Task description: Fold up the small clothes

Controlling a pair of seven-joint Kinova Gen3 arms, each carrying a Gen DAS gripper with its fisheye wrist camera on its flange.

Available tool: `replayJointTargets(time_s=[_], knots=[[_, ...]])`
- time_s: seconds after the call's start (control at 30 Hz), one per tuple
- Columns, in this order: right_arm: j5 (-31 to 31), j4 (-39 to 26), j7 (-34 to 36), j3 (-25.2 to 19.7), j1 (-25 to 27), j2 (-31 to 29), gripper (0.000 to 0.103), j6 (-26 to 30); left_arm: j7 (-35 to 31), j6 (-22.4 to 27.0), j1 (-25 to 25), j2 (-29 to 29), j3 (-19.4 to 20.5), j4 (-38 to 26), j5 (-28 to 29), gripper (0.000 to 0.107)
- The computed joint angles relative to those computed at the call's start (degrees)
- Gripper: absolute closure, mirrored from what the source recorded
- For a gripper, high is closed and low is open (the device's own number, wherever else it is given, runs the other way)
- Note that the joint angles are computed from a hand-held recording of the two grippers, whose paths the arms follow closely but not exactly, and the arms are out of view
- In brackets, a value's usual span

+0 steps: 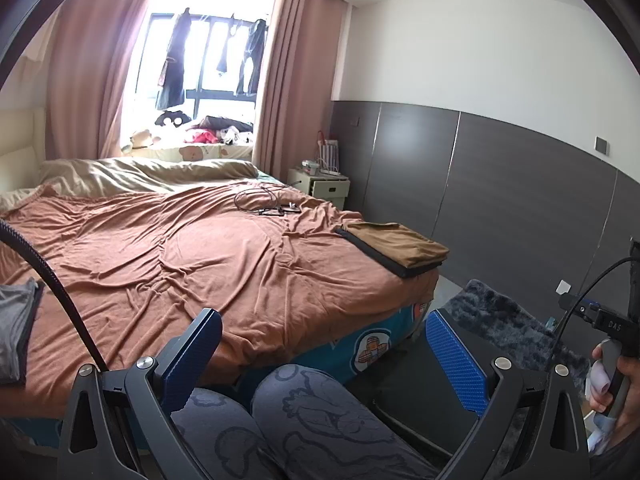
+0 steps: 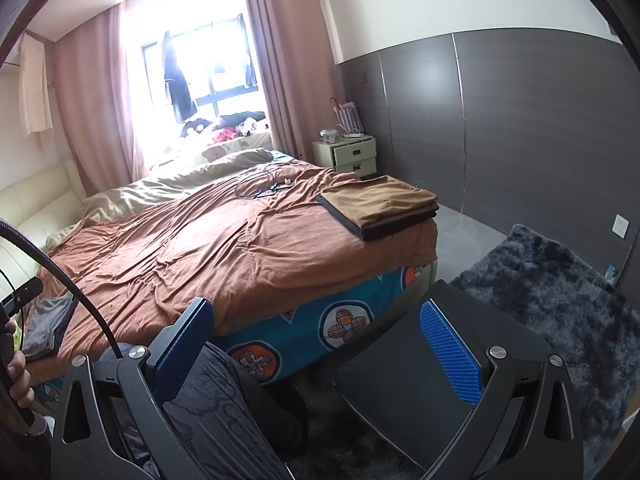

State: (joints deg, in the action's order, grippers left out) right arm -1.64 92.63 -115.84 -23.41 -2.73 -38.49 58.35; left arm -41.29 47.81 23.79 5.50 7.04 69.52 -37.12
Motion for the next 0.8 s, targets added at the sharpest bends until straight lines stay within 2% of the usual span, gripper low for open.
replayJointTargets(time_s=[0.8], knots=[[-0.44, -0.31, 0.89, 0.92, -0.17, 0.02, 0.0, 0.21, 0.02, 1.38, 0.74, 0.0, 0.24, -0.46, -1.34, 0.005]])
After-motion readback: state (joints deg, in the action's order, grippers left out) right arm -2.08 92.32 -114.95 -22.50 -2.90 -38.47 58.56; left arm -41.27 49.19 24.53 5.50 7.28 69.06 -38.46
